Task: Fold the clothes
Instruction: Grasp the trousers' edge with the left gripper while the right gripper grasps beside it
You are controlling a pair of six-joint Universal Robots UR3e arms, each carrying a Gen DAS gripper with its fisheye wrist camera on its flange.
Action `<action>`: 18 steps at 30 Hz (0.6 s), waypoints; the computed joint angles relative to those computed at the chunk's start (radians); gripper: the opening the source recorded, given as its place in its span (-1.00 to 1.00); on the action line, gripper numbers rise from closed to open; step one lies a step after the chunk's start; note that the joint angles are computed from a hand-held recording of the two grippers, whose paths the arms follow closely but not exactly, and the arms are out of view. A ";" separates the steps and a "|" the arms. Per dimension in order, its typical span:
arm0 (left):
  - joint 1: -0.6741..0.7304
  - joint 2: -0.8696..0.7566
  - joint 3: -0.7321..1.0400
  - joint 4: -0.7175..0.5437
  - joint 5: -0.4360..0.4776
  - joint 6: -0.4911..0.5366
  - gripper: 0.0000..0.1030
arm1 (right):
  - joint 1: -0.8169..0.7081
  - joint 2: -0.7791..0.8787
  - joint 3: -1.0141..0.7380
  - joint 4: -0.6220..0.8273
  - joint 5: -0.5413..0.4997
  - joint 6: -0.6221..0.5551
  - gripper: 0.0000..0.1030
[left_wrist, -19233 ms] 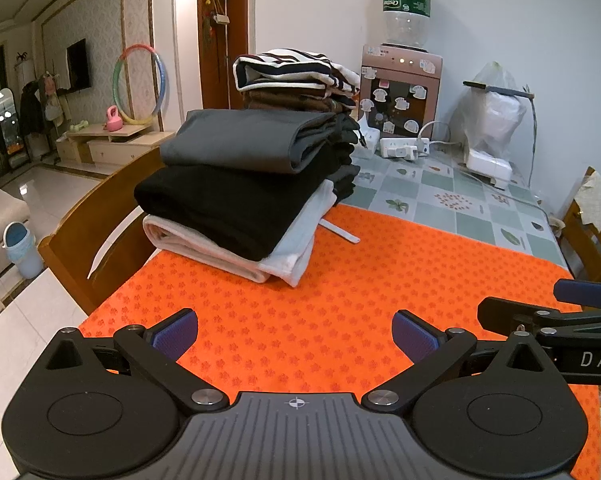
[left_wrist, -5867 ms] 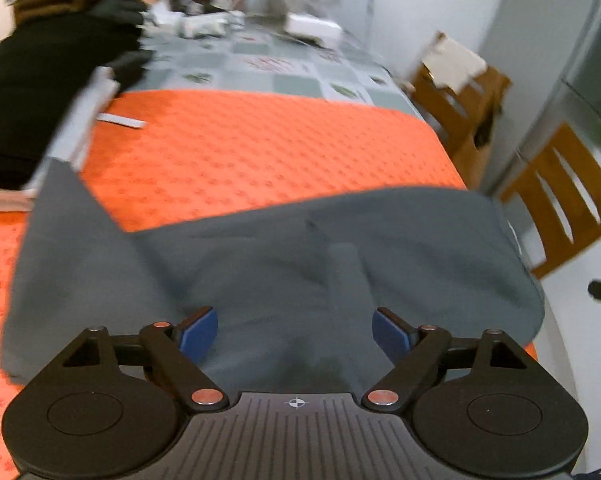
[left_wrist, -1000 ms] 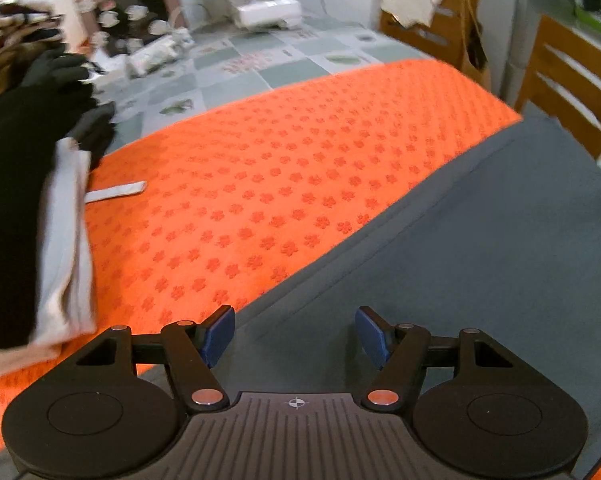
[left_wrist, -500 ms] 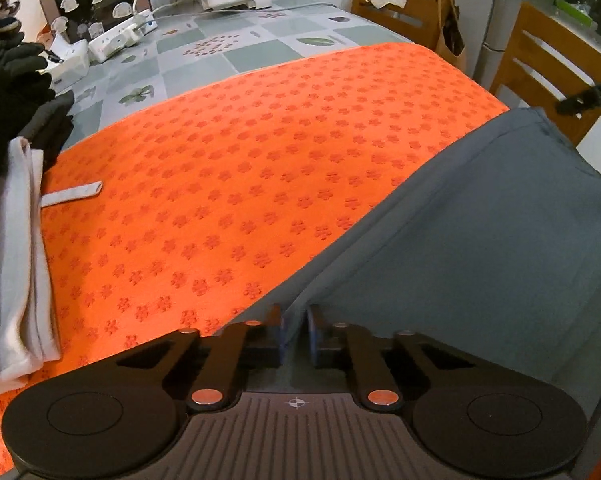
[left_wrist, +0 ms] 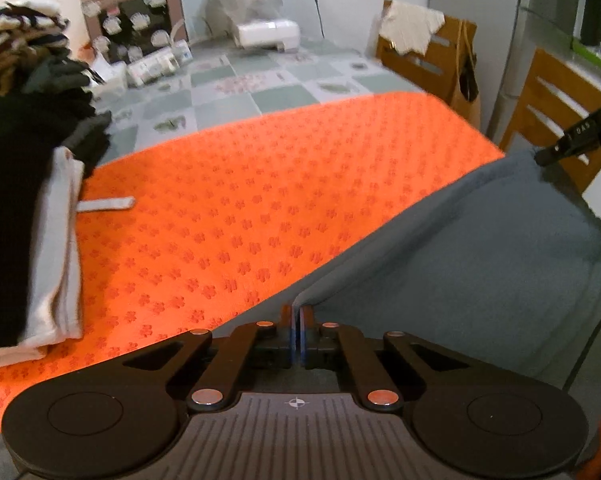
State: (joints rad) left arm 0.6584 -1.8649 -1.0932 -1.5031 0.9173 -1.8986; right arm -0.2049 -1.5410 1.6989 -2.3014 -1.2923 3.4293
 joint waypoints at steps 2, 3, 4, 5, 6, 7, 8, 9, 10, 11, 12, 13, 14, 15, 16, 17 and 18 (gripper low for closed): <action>0.038 0.060 -0.045 -0.029 -0.036 0.024 -0.92 | 0.008 -0.051 0.019 0.001 -0.010 0.009 -0.82; 0.060 0.093 -0.066 -0.054 -0.053 0.044 -0.92 | 0.015 -0.082 0.026 0.007 -0.020 0.013 -0.83; 0.084 0.125 -0.084 -0.083 -0.071 0.066 -0.92 | 0.018 -0.120 0.038 0.016 -0.026 0.018 -0.83; 0.111 0.159 -0.100 -0.123 -0.088 0.093 -0.92 | 0.018 -0.159 0.049 0.029 -0.029 0.022 -0.83; 0.139 0.192 -0.112 -0.168 -0.104 0.123 -0.92 | 0.018 -0.198 0.057 0.045 -0.034 0.025 -0.84; 0.171 0.225 -0.122 -0.222 -0.120 0.162 -0.92 | 0.021 -0.241 0.067 0.063 -0.041 0.030 -0.84; 0.204 0.256 -0.126 -0.283 -0.136 0.203 -0.92 | 0.025 -0.283 0.075 0.083 -0.048 0.035 -0.84; 0.239 0.285 -0.126 -0.349 -0.150 0.248 -0.92 | 0.030 -0.328 0.084 0.105 -0.058 0.040 -0.84; 0.279 0.317 -0.124 -0.425 -0.164 0.302 -0.92 | 0.035 -0.371 0.090 0.130 -0.068 0.045 -0.84; 0.322 0.344 -0.116 -0.509 -0.176 0.361 -0.92 | 0.043 -0.414 0.097 0.157 -0.079 0.052 -0.85; 0.366 0.368 -0.100 -0.601 -0.186 0.425 -0.92 | 0.052 -0.456 0.101 0.185 -0.092 0.059 -0.85; 0.412 0.385 -0.074 -0.701 -0.193 0.490 -0.92 | 0.061 -0.498 0.109 0.210 -0.104 0.068 -0.85; 0.462 0.399 -0.044 -0.807 -0.198 0.562 -0.92 | 0.075 -0.539 0.112 0.237 -0.122 0.078 -0.85; 0.505 0.408 -0.013 -0.900 -0.202 0.626 -0.93 | 0.090 -0.577 0.115 0.261 -0.139 0.088 -0.86; 0.556 0.411 0.032 -1.015 -0.201 0.704 -0.92 | 0.108 -0.613 0.115 0.285 -0.159 0.099 -0.86; 0.612 0.409 0.085 -1.140 -0.197 0.790 -0.93 | 0.132 -0.647 0.112 0.309 -0.185 0.115 -0.86; 0.667 0.402 0.143 -1.263 -0.189 0.875 -0.93 | 0.160 -0.677 0.107 0.331 -0.214 0.134 -0.86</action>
State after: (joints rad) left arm 1.3256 -1.4633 -0.9500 -2.7666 0.7279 -1.0233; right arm -0.0447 -2.2181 1.8062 -1.9700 -1.5066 3.5629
